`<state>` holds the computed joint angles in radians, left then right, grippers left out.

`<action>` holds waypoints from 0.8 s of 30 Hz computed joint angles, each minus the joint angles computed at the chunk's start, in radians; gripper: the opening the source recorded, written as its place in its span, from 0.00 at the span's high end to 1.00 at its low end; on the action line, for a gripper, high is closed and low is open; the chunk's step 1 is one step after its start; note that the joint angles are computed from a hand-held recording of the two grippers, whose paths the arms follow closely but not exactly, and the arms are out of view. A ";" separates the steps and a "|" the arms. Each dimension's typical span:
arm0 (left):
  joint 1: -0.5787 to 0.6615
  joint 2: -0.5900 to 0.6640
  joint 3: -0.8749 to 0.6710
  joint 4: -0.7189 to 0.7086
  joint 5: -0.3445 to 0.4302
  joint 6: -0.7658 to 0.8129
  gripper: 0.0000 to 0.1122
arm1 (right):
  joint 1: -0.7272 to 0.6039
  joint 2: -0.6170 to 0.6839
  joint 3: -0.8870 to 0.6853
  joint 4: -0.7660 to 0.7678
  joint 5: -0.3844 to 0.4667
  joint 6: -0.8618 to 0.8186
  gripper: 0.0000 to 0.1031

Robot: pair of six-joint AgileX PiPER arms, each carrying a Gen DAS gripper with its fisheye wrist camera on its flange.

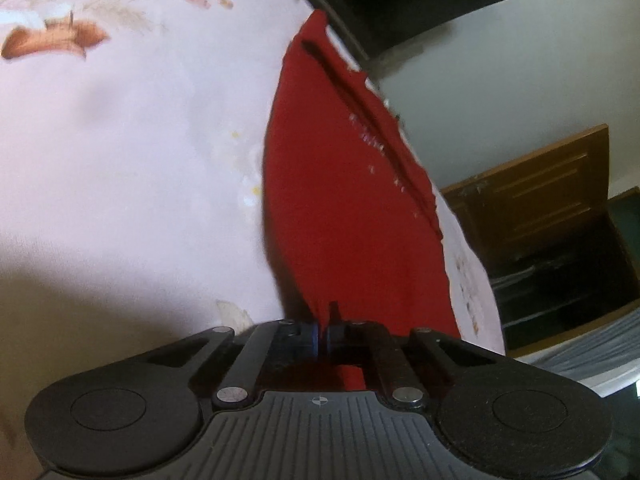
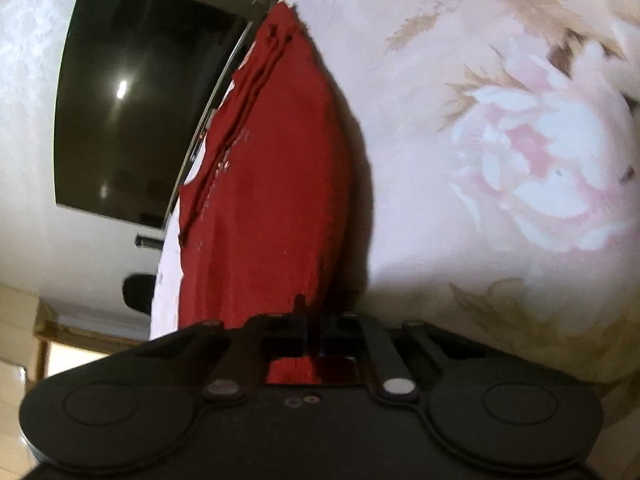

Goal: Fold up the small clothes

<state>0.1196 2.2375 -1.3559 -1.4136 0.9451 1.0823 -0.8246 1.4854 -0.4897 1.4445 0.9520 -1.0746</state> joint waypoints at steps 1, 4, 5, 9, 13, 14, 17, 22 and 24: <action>0.002 -0.022 0.031 -0.036 -0.009 0.052 0.97 | 0.008 -0.019 -0.005 -0.014 -0.009 0.010 0.95; 0.030 -0.071 0.119 -0.174 0.035 0.193 0.97 | -0.014 -0.122 0.004 -0.034 0.016 0.002 0.95; 0.038 -0.080 0.134 -0.188 0.046 0.214 0.97 | -0.028 -0.161 0.003 -0.043 0.036 0.006 0.95; 0.053 -0.073 0.141 -0.150 0.019 0.207 0.97 | -0.055 -0.257 0.000 -0.070 0.077 0.005 0.95; 0.053 -0.034 0.158 -0.180 -0.010 0.272 0.97 | 0.035 -0.154 0.002 -0.130 -0.087 0.006 0.97; 0.049 -0.043 0.162 -0.184 -0.019 0.273 0.97 | 0.018 -0.121 0.023 -0.089 -0.084 -0.030 0.97; 0.056 -0.053 0.171 -0.185 -0.027 0.294 0.97 | -0.036 -0.079 0.057 -0.010 -0.031 -0.109 0.96; 0.061 -0.109 0.217 -0.224 -0.034 0.324 0.97 | -0.017 -0.102 0.044 -0.030 -0.052 -0.080 0.96; 0.062 -0.148 0.225 -0.252 -0.028 0.349 0.97 | 0.023 -0.166 0.039 -0.033 -0.080 -0.041 0.96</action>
